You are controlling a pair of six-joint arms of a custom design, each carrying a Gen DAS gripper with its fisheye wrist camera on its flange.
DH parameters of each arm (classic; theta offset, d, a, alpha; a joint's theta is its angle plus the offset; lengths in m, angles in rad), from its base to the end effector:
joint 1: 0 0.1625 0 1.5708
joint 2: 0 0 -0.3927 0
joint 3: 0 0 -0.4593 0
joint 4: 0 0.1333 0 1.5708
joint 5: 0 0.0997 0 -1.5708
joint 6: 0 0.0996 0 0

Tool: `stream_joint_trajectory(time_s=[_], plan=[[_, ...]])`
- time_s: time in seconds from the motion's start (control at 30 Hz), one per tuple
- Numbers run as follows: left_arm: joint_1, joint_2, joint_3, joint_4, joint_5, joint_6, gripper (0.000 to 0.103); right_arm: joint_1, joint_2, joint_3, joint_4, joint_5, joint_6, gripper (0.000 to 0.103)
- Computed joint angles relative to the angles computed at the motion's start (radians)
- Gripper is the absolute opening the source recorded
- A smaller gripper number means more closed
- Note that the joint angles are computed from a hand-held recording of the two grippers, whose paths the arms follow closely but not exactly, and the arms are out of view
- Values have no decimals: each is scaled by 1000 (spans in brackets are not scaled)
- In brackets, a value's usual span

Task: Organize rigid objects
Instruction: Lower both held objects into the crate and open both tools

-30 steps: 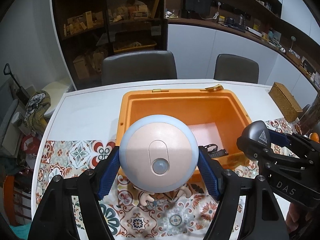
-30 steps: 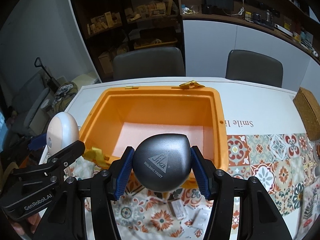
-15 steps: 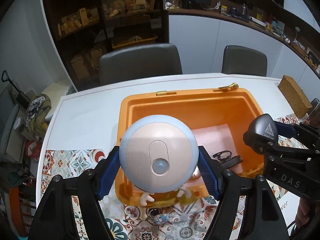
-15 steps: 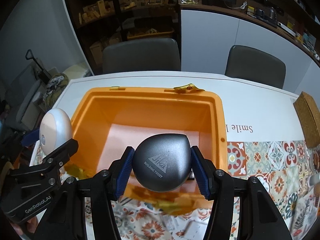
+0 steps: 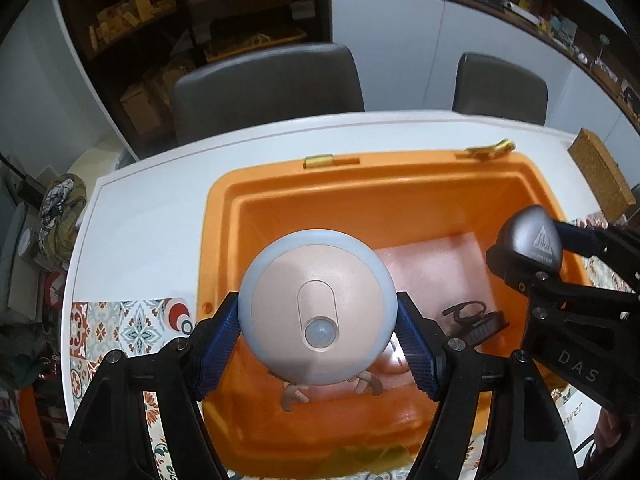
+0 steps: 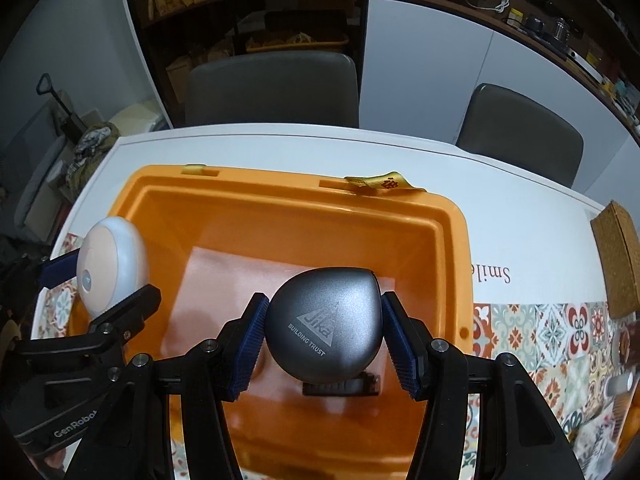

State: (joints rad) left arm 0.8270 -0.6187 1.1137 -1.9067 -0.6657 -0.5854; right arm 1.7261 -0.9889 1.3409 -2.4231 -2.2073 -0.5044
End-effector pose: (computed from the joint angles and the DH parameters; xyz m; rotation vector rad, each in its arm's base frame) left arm -0.3946 -0.7414 0.0955 0.2687 2.2674 -0.5410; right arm 0.1928 -0.7521 0.3098 0.5852 -2.3320 0.4658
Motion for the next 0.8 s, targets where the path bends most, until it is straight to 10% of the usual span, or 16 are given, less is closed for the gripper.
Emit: stream_joint_trajectory(time_s=[0.8], plan=[[-6,47,-68,87,90,-31,79,-17,42,-57,77,-8,54,57]])
